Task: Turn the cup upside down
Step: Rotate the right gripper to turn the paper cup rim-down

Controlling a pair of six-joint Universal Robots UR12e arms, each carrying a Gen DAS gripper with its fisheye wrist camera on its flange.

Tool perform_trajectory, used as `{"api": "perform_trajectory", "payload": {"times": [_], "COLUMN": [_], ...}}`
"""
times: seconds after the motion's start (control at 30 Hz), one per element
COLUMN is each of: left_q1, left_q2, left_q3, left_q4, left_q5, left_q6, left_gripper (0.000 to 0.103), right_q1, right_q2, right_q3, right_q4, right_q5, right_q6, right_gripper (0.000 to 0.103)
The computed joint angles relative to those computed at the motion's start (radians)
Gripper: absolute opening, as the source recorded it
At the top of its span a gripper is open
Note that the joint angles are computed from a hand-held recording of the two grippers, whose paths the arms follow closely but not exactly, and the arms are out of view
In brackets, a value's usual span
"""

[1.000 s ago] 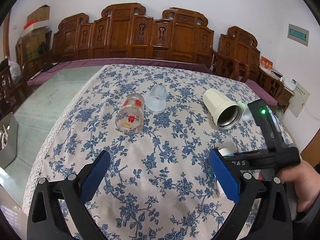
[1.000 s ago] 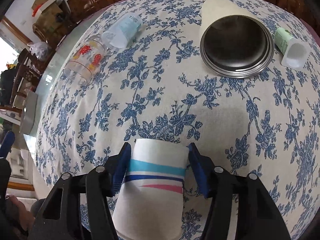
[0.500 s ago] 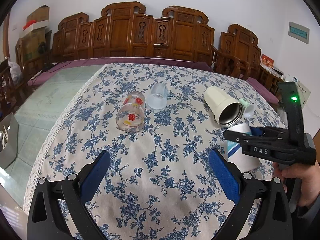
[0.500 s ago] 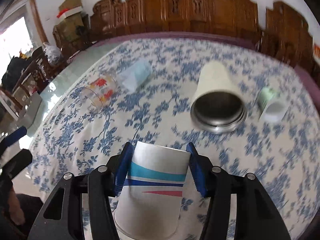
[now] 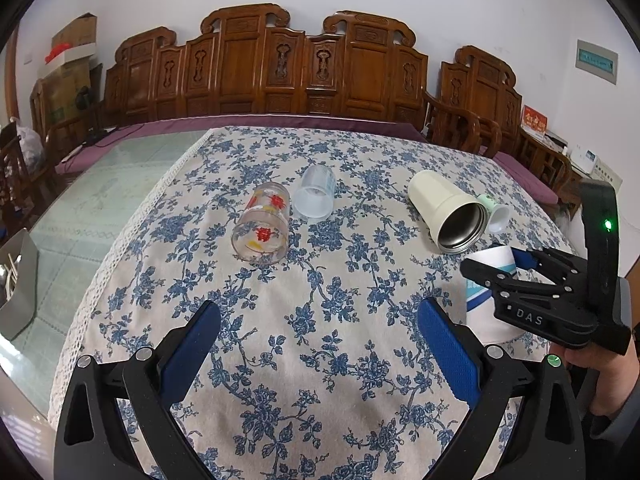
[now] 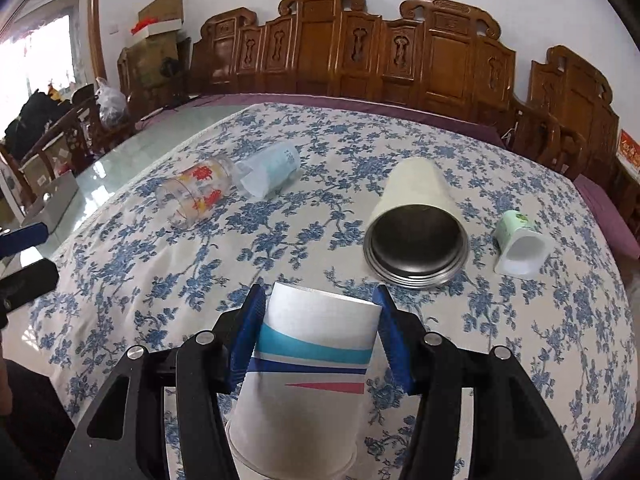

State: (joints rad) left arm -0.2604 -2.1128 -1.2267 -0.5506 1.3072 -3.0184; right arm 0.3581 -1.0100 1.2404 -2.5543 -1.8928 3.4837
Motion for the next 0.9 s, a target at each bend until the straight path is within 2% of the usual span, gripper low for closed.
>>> {"api": "perform_trajectory", "payload": {"times": [0.1, 0.23, 0.3, 0.43, 0.63, 0.7, 0.77, 0.8, 0.87, 0.9], "left_q1": [-0.001, -0.001, -0.002, -0.003, -0.002, -0.002, -0.003, -0.003, -0.002, -0.002], "left_q2": [0.000, -0.001, -0.001, -0.001, 0.000, 0.000, 0.001, 0.001, 0.001, 0.001], "left_q3": [0.000, 0.001, 0.002, 0.003, 0.001, 0.002, 0.001, 0.000, -0.002, -0.002], "left_q4": [0.000, 0.003, 0.000, -0.003, 0.002, 0.000, 0.003, 0.005, 0.007, 0.007], "left_q5": [0.003, 0.003, 0.006, 0.011, 0.009, 0.009, 0.011, 0.012, 0.011, 0.012], "left_q6": [0.004, 0.006, 0.008, 0.009, 0.007, 0.008, 0.010, 0.008, 0.003, 0.003], "left_gripper": [0.095, 0.095, 0.095, 0.095, 0.095, 0.095, 0.095, 0.095, 0.095, 0.095], "right_q1": [-0.005, 0.003, 0.004, 0.000, 0.009, 0.007, 0.002, 0.003, 0.000, -0.006], "right_q2": [-0.010, -0.018, -0.015, -0.014, -0.032, -0.034, -0.041, -0.042, -0.040, -0.035], "right_q3": [0.017, 0.046, 0.039, 0.032, 0.072, 0.072, 0.082, 0.079, 0.061, 0.042], "right_q4": [0.014, -0.057, -0.061, -0.052, -0.070, -0.034, -0.053, -0.062, -0.052, -0.033], "right_q5": [0.030, 0.002, -0.016, -0.003, -0.005, 0.016, 0.039, 0.028, 0.029, 0.049], "right_q6": [0.018, -0.002, 0.005, 0.007, 0.004, 0.014, 0.042, 0.052, 0.055, 0.055], "right_gripper": [0.058, 0.058, 0.058, 0.056, 0.056, 0.031, 0.032, 0.036, 0.053, 0.055]}}
